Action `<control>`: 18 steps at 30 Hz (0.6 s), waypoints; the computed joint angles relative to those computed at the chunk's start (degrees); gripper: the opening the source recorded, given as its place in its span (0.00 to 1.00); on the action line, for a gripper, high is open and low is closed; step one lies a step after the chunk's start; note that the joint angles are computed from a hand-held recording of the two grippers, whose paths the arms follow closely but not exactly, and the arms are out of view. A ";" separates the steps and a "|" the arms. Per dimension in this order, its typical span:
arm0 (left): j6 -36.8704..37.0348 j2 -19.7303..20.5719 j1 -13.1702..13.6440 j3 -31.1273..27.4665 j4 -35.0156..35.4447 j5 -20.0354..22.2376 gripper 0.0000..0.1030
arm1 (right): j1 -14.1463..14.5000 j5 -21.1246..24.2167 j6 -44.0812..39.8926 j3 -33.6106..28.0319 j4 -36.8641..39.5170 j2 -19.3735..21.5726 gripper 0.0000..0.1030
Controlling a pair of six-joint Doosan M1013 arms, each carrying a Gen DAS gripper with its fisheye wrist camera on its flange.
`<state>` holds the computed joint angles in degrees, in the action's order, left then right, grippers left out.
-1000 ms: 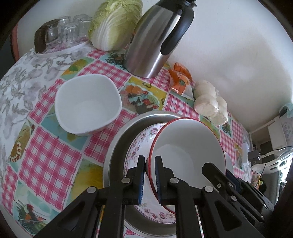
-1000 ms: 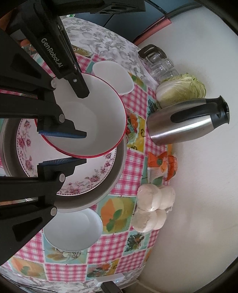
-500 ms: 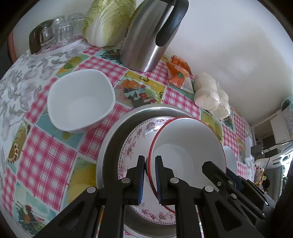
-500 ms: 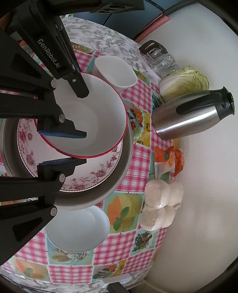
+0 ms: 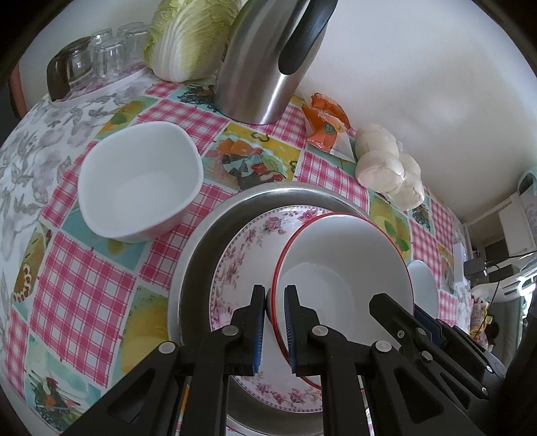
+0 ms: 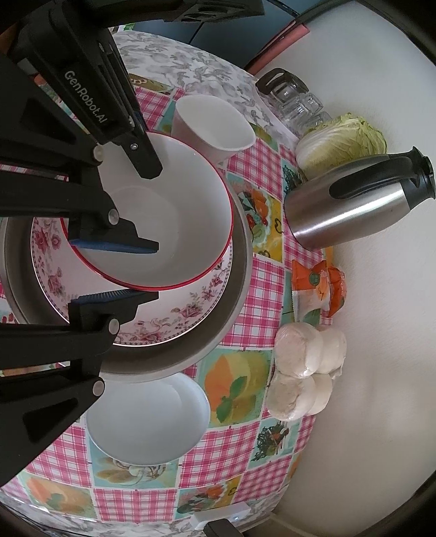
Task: Organize plates and bowls
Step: 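Lower the red-rimmed bowl onto the floral plate in the basin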
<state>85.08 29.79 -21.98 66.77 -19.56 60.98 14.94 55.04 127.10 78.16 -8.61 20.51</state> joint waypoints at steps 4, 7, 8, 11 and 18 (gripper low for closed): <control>0.13 0.11 -0.05 -0.03 0.33 0.39 0.12 | -0.09 0.36 -0.22 -0.01 0.42 0.13 0.22; -0.05 0.30 -0.14 -0.18 0.63 0.83 0.12 | -0.15 0.61 -0.34 -0.01 0.74 0.23 0.22; -0.13 0.40 -0.17 -0.26 0.81 1.10 0.13 | -0.18 0.65 -0.43 -0.02 0.85 0.28 0.22; -0.07 0.41 -0.24 -0.26 0.95 1.00 0.13 | -0.18 0.72 -0.53 -0.02 0.78 0.37 0.22; 0.42 0.49 -0.09 -0.29 0.45 1.30 0.13 | -0.18 1.00 -1.00 -0.14 0.83 0.43 0.23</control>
